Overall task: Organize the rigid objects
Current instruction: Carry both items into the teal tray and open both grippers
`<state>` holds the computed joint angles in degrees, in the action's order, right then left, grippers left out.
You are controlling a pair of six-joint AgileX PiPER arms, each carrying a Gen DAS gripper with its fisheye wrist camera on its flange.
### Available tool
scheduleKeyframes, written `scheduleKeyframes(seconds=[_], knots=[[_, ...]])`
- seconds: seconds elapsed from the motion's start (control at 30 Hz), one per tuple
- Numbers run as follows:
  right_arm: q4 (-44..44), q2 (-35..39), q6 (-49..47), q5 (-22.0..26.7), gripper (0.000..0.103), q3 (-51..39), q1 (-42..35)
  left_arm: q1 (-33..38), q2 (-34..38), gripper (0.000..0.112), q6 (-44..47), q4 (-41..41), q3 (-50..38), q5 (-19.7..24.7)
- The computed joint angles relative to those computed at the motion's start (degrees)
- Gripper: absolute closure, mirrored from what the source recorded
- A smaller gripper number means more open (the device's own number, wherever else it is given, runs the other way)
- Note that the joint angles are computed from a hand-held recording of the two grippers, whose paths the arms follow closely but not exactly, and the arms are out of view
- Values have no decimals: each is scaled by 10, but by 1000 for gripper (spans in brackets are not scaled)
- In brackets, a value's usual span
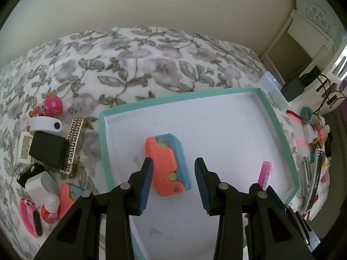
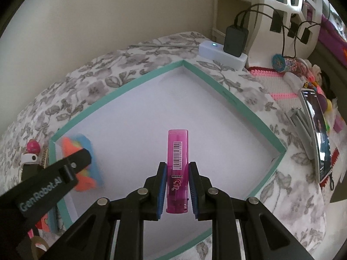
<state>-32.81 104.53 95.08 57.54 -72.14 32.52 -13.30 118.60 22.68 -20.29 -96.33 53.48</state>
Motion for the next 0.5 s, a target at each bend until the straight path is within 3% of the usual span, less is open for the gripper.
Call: scheduleKeyframes(seconds=[0.2, 0.27, 0.5], knots=[[1, 0, -3, -3, 82, 1, 1, 7, -11, 70, 0, 0, 7, -9], [1, 0, -5, -4, 82, 1, 1, 10, -18, 56, -6, 5, 11, -16], [9, 9, -33, -11, 81, -8, 0, 22, -34, 46, -21, 16, 21, -41]])
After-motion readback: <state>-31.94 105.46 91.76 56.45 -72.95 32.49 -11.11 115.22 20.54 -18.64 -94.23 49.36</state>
